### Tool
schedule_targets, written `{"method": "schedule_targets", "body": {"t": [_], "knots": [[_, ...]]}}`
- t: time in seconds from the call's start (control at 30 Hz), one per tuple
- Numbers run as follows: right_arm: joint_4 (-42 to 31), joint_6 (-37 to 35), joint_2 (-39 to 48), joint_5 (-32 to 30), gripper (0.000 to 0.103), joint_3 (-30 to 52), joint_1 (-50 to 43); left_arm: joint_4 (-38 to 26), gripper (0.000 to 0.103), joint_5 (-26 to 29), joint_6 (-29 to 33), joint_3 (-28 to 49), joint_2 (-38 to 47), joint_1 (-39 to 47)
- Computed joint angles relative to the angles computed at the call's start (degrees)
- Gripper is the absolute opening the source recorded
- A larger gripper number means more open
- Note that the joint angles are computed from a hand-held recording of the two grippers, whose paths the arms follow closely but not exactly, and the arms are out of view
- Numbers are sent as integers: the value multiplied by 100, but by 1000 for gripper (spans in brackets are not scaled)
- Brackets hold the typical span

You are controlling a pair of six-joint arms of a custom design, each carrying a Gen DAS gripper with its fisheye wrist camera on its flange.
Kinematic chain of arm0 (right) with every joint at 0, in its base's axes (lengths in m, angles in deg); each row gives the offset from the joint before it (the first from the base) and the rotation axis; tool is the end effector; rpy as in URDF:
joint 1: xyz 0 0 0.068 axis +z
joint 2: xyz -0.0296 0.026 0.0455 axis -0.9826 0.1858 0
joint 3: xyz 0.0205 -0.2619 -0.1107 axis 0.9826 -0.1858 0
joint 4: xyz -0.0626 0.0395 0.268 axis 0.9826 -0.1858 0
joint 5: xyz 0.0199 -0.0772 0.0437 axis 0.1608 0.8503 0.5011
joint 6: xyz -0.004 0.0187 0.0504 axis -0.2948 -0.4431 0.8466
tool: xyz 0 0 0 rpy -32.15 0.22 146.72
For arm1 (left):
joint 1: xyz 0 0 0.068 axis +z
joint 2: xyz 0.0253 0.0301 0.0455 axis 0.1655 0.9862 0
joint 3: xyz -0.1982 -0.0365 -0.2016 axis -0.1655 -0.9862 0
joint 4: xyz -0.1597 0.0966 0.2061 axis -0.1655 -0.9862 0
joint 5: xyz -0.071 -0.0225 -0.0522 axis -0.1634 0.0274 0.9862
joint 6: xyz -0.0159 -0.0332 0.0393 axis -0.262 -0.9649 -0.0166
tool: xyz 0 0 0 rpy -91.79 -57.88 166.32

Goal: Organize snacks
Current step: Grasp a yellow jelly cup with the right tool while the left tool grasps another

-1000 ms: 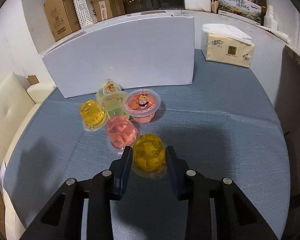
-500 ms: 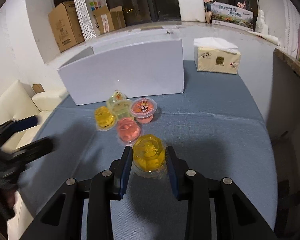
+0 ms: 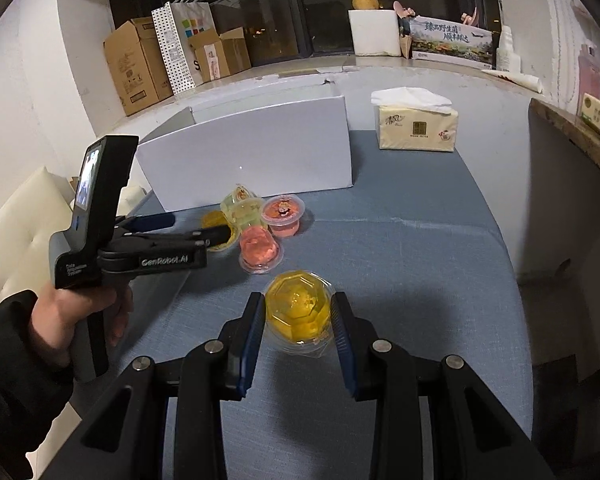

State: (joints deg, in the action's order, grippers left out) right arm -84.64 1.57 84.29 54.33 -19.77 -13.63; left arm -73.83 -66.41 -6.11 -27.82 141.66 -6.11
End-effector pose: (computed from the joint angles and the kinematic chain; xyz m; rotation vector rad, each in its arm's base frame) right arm 0.0937 0.1493 0.1699 0.3041 2.3113 0.0861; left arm 0.3008 -0.0956 0.1312 0.8096 2.3499 -0.3834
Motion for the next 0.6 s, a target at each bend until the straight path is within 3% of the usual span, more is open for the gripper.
{"method": "schedule_targets", "body": {"t": [0.2, 0.47, 0.6], "knots": [[237, -92, 57, -48, 37, -69, -16, 249, 46, 151, 89, -227, -250, 4], [558, -296, 228, -78, 37, -8, -81, -71, 44, 624, 383, -408, -629, 450], [718, -358, 391, -112, 36, 45, -66, -260, 44, 538, 469, -332, -550, 495]]}}
